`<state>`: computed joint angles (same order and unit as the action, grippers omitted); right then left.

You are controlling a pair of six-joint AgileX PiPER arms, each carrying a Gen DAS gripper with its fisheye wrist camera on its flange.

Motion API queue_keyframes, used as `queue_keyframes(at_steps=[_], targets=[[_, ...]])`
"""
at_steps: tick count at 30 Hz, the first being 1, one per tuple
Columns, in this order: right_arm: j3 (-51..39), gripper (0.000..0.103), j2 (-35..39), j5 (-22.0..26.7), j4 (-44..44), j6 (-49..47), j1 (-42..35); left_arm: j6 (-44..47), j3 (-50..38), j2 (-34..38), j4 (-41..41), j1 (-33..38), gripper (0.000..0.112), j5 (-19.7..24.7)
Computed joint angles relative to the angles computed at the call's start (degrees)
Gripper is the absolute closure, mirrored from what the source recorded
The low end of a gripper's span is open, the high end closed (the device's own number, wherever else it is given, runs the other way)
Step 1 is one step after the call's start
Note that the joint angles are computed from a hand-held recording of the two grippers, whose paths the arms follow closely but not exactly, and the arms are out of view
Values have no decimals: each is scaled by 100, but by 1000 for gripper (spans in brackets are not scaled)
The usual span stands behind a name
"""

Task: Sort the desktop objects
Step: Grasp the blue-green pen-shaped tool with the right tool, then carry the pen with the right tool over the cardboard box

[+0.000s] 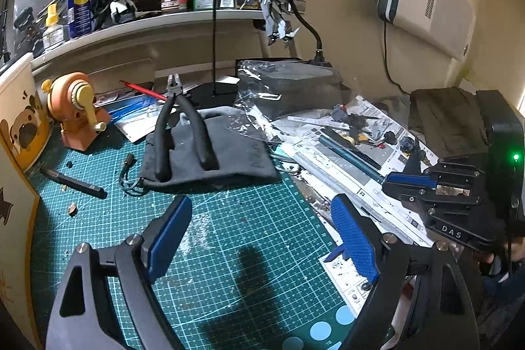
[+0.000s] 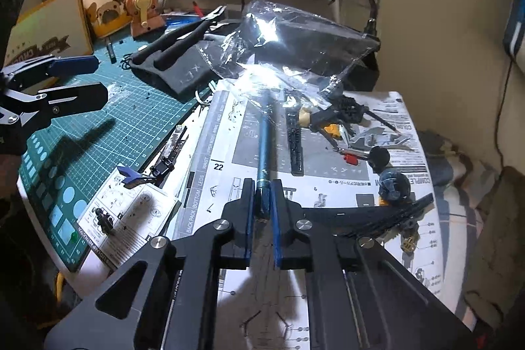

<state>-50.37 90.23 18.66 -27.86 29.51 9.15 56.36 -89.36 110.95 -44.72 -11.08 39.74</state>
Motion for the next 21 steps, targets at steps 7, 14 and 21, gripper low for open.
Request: queue_keyframes(at_steps=[7, 14, 21], targets=[[15, 95, -330, 84, -406, 638, 320, 281, -213, 201, -546, 283, 25, 960], [85, 95, -728, 431, -1694, 1827, 1114, -875, -1398, 1065, -1054, 622, 25, 2553], [161, 95, -1140, 367, -2223, 2506, 1838, -1196, -1335, 1113, -2302, 1015, 48, 2937]])
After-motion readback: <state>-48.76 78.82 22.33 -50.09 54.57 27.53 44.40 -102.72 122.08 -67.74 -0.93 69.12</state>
